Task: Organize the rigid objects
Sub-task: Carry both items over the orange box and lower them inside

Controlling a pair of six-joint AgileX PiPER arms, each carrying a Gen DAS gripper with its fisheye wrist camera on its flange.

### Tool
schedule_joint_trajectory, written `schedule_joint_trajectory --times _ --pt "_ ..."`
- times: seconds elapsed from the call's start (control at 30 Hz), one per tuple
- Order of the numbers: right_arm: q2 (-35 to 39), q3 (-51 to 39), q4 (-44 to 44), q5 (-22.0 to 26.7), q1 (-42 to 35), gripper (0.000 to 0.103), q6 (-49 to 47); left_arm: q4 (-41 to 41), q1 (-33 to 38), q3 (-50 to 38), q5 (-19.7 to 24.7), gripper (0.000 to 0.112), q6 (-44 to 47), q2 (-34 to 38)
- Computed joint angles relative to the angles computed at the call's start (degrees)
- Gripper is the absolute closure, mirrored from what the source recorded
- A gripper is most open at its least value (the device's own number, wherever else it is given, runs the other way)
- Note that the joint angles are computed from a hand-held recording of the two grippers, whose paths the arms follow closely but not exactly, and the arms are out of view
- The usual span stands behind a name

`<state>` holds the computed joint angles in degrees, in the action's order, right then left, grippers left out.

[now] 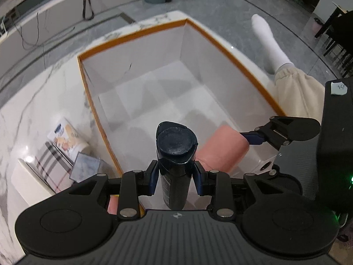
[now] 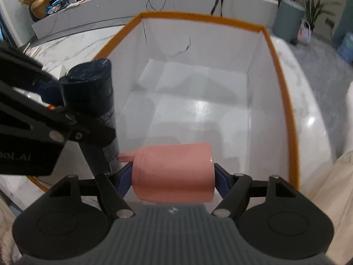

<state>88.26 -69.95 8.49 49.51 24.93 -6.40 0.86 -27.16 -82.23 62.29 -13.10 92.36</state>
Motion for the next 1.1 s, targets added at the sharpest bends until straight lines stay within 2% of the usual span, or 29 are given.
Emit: schedule_joint_trajectory --times 0.17,0.3,0.53,1.1 --pt "2.49 -1.41 5.63 3.0 -2.69 0.03 -1.85 -0.62 0.44 1.07 0.61 0.075 -0.16 0.0" --pt "2.84 -1.58 6.11 2.99 -2.64 0.029 -2.01 -0.41 0.2 0.83 1.58 0.075 -0.92 0.16" --pt "3.47 -2.53 9.91 5.52 -4.33 0.029 -2.67 0.18 -0.51 -2.02 6.38 0.075 -3.8 -0.25" --pt "-1.77 -0.41 4.52 4.43 -2.83 0.029 2.33 0.02 -1.62 1.08 5.81 0.072 -6.82 -3.4"
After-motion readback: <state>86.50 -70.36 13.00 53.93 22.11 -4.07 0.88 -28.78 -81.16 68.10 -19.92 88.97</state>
